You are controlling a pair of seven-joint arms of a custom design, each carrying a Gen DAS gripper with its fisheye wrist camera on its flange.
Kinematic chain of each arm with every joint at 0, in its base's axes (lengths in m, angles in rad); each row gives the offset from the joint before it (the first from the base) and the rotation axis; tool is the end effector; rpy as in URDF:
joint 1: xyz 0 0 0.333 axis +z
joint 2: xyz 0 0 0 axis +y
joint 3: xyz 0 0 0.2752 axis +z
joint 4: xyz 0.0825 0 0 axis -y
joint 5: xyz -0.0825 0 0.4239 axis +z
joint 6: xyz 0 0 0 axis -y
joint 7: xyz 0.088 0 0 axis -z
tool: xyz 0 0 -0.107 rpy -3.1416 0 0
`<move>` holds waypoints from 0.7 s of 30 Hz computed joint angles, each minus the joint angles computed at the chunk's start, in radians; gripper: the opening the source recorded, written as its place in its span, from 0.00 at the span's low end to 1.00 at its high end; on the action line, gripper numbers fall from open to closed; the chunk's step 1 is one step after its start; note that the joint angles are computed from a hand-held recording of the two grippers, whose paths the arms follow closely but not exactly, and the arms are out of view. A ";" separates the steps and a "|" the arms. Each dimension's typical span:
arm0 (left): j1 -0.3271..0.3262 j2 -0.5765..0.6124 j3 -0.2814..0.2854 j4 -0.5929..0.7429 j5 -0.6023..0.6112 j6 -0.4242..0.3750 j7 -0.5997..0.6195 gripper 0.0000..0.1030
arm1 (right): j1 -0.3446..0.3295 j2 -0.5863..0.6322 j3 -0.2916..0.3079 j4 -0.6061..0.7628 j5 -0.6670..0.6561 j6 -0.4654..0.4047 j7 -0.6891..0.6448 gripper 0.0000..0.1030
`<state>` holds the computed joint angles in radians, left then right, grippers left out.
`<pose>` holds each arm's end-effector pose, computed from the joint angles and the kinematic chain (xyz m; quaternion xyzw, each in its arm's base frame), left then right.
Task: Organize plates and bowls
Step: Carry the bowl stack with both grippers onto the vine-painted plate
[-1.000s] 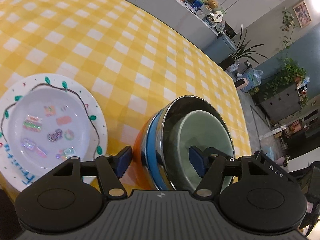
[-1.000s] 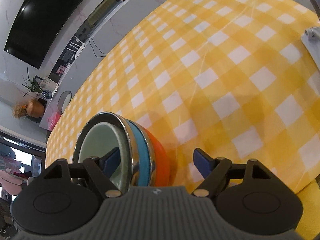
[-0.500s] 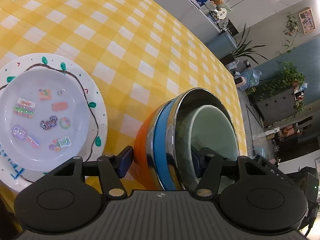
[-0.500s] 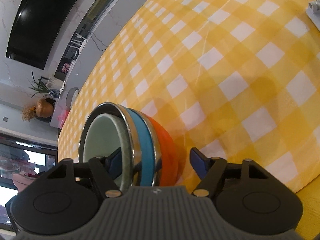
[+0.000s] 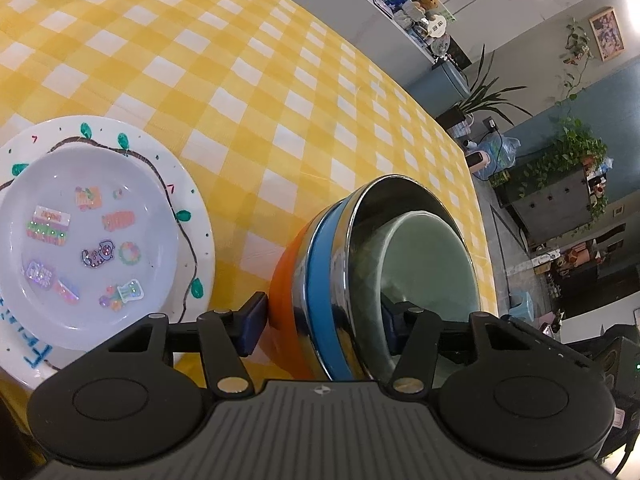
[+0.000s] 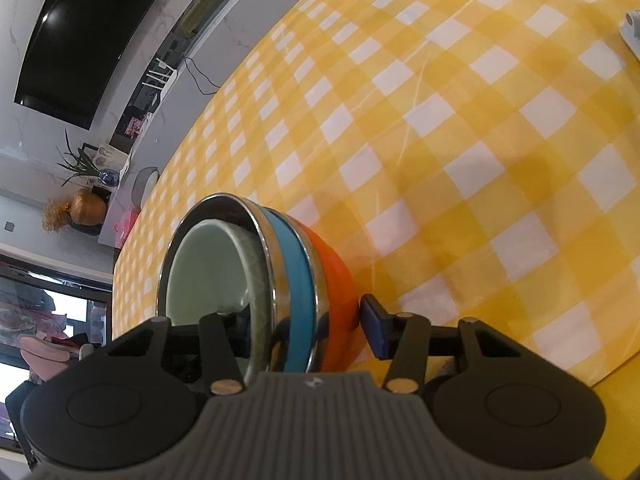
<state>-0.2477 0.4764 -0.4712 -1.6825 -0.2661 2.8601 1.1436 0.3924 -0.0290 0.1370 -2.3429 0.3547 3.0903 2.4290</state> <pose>0.5872 -0.4374 0.3758 0.6717 -0.6293 0.3801 0.0908 0.5122 0.2667 0.3659 -0.4009 0.8336 0.0388 0.3779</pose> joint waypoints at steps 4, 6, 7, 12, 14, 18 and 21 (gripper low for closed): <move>0.005 -0.001 -0.005 -0.005 0.001 0.004 0.013 0.59 | -0.002 -0.006 0.001 -0.004 -0.014 -0.007 0.010 0.47; 0.010 0.000 -0.009 -0.006 -0.004 0.007 0.018 0.59 | -0.002 -0.007 0.001 -0.002 -0.018 -0.014 0.007 0.46; 0.013 0.000 -0.012 -0.008 -0.006 0.006 0.021 0.59 | -0.002 -0.006 0.000 0.002 -0.014 -0.018 0.004 0.46; 0.007 -0.029 0.002 -0.030 0.001 0.006 0.011 0.58 | 0.011 -0.007 -0.004 0.009 0.065 -0.034 -0.062 0.44; 0.006 -0.046 0.007 -0.045 0.004 0.016 0.008 0.58 | 0.018 -0.005 -0.004 0.014 0.112 -0.035 -0.095 0.44; 0.022 -0.083 0.001 -0.080 -0.010 0.029 0.022 0.58 | 0.031 -0.002 -0.001 0.027 0.178 -0.016 -0.174 0.44; 0.030 -0.118 0.001 -0.114 -0.027 0.036 0.029 0.58 | 0.039 0.001 0.002 0.037 0.211 -0.006 -0.211 0.43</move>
